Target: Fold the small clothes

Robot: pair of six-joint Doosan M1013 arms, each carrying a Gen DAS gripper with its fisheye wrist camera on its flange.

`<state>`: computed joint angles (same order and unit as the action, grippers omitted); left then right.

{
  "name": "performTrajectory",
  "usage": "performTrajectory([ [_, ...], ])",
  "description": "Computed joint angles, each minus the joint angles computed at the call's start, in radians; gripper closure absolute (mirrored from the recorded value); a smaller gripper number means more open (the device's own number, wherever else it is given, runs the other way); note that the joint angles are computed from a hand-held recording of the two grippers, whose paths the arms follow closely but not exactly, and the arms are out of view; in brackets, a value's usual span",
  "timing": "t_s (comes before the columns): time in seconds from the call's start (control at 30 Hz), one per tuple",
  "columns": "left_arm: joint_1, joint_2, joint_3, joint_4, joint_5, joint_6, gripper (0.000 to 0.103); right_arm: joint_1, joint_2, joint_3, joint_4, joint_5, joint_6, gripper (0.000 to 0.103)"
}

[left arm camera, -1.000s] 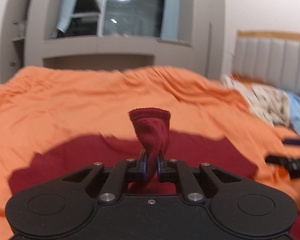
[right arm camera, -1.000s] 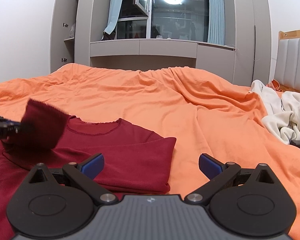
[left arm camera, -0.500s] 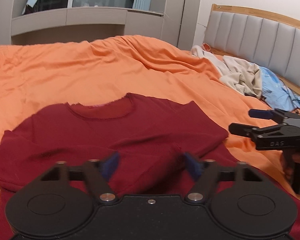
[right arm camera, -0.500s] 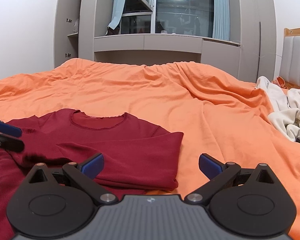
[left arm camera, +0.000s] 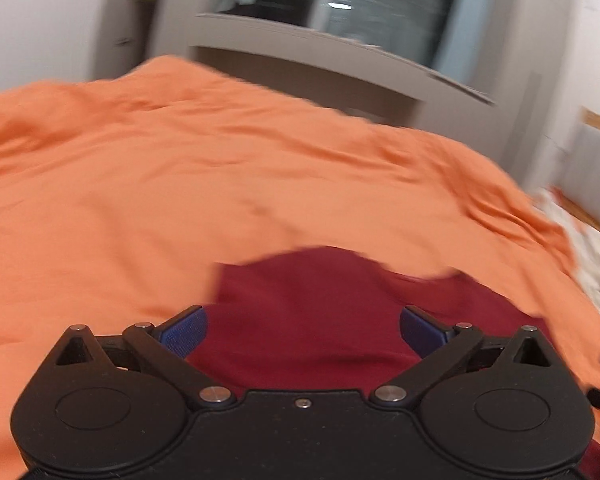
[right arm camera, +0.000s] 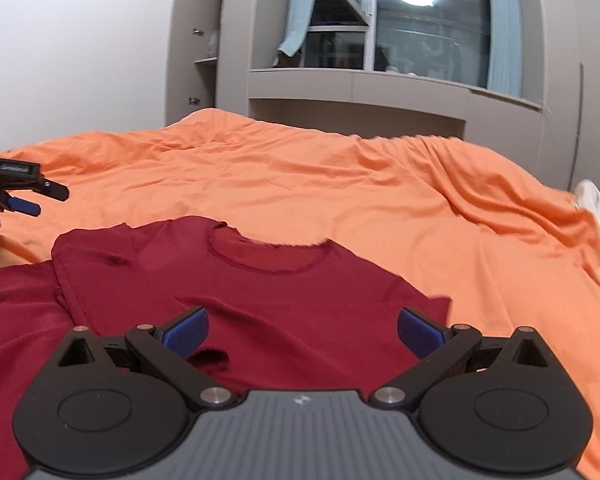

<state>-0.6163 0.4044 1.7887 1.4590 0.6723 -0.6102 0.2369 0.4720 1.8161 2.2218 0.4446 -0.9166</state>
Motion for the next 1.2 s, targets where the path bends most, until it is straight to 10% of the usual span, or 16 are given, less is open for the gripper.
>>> performTrajectory([
  [0.23, 0.109, -0.004, 0.053, 0.041, -0.178, -0.316, 0.016, 0.040, 0.028, -0.035, -0.079, -0.026, -0.009, 0.000],
  [0.57, 0.130, 0.024, 0.045, -0.012, -0.231, -0.331, 0.049, 0.059, 0.051, -0.041, -0.106, -0.081, -0.022, 0.000],
  [0.73, 0.119, 0.034, 0.037, -0.053, -0.187, -0.320, 0.089, 0.062, 0.054, -0.040, -0.107, -0.097, -0.033, 0.000],
  [0.97, 0.049, 0.053, 0.000, -0.155, 0.039, -0.300, 0.093, 0.065, 0.059, -0.046, -0.114, -0.107, -0.040, 0.000],
  [1.2, 0.062, 0.058, -0.014, -0.275, 0.028, -0.209, 0.091, 0.065, 0.063, -0.054, -0.163, -0.118, 0.004, 0.000],
])
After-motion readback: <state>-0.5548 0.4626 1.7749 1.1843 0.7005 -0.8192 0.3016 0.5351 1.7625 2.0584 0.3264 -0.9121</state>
